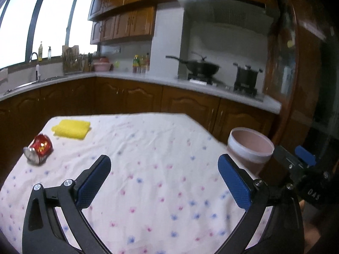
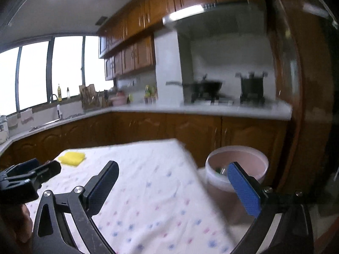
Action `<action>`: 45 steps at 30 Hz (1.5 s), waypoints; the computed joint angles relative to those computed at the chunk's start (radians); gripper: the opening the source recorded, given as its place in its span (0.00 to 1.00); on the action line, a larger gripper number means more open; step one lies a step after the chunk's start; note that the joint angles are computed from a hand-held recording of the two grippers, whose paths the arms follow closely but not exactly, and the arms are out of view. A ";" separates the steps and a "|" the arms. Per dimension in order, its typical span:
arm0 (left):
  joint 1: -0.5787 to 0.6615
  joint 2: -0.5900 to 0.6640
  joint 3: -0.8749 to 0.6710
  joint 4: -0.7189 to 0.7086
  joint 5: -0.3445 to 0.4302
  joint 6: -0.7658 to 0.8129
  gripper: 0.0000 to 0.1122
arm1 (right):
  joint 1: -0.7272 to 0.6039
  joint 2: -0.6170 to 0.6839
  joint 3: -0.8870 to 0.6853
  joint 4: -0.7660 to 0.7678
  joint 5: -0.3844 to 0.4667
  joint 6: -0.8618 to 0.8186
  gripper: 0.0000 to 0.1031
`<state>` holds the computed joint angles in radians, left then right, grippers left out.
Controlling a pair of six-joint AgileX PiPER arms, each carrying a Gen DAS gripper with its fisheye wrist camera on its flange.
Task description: Collect trash
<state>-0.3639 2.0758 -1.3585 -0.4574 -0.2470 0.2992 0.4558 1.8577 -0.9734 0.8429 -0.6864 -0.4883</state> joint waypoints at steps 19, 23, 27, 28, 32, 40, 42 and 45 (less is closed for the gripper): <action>-0.005 0.023 0.127 -0.103 -0.121 0.070 0.92 | 0.042 0.073 0.108 -0.070 -0.088 0.177 1.00; -0.005 0.018 0.146 -0.113 -0.155 0.078 0.92 | 0.050 0.085 0.117 -0.084 -0.110 0.189 1.00; -0.009 0.014 0.164 -0.127 -0.187 0.089 0.92 | 0.057 0.099 0.128 -0.103 -0.144 0.209 1.00; -0.010 0.014 0.166 -0.134 -0.192 0.095 0.92 | 0.058 0.101 0.132 -0.109 -0.153 0.216 1.00; -0.017 0.015 0.181 -0.141 -0.218 0.103 0.92 | 0.062 0.106 0.147 -0.125 -0.183 0.236 1.00; -0.031 0.016 0.188 -0.167 -0.248 0.132 0.92 | 0.060 0.112 0.156 -0.146 -0.208 0.261 1.00; -0.033 0.015 0.192 -0.166 -0.257 0.132 0.92 | 0.059 0.113 0.159 -0.156 -0.215 0.271 1.00; -0.035 0.013 0.200 -0.160 -0.268 0.127 0.92 | 0.061 0.116 0.167 -0.166 -0.235 0.285 1.00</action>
<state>-0.3993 2.0891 -1.1589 -0.6177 -0.5147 0.4261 0.5164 1.9741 -0.8067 0.6766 -0.9215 -0.2034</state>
